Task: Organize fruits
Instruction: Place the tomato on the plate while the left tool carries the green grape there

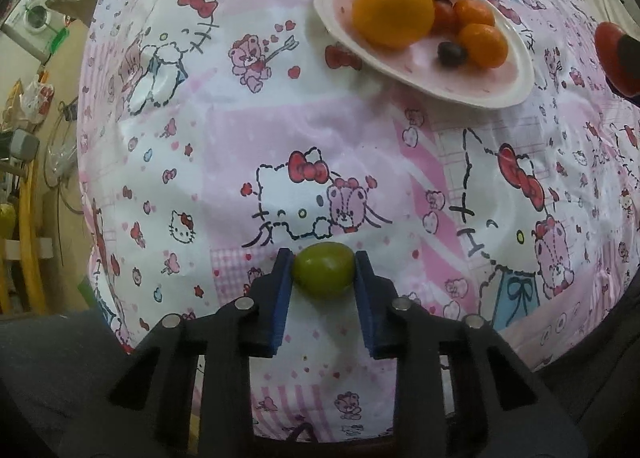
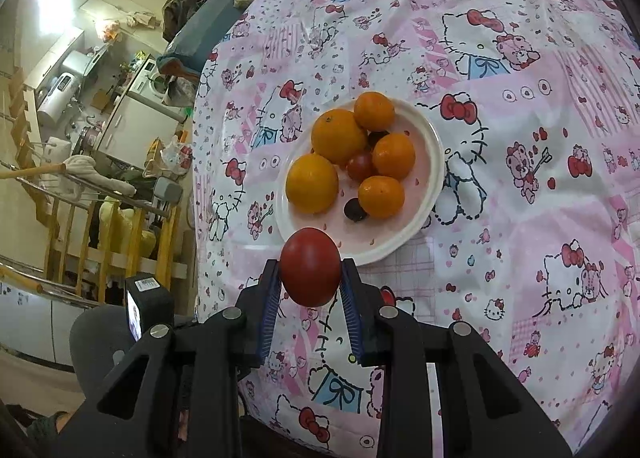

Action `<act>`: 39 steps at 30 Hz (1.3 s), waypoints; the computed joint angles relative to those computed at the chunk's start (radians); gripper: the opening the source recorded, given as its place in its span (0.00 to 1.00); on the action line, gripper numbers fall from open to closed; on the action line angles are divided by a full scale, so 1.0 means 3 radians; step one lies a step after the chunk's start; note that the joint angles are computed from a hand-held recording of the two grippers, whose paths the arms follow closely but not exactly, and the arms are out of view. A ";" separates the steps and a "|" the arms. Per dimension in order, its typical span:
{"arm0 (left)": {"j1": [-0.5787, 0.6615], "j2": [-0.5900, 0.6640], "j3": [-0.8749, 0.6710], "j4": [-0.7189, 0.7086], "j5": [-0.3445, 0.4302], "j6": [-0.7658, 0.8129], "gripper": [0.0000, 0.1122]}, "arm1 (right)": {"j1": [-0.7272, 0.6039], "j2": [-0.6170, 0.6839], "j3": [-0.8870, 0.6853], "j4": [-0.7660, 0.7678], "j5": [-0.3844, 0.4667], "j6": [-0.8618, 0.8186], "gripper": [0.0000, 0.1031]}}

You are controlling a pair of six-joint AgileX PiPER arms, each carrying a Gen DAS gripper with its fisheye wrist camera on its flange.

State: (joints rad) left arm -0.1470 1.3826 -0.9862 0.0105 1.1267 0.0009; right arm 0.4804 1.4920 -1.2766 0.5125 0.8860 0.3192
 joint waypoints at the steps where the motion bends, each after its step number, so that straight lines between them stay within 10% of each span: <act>1: 0.0003 -0.0023 -0.0017 -0.0007 0.0010 -0.0003 0.23 | -0.0017 -0.0010 0.0009 0.0008 -0.0003 0.0002 0.30; 16: -0.0225 0.0617 -0.1349 -0.0460 0.0204 0.0263 0.23 | -0.0426 0.0199 -0.0189 -0.0054 0.0112 -0.0016 0.30; 25: -0.0226 0.0946 -0.1209 -0.0667 -0.0213 0.0265 0.23 | -0.0535 0.0701 -0.0480 0.0050 0.0228 -0.0227 0.30; 39: -0.0266 0.1184 -0.1330 -0.0715 -0.0177 0.0159 0.23 | -0.0517 0.1143 -0.0717 -0.0042 0.0391 -0.0197 0.31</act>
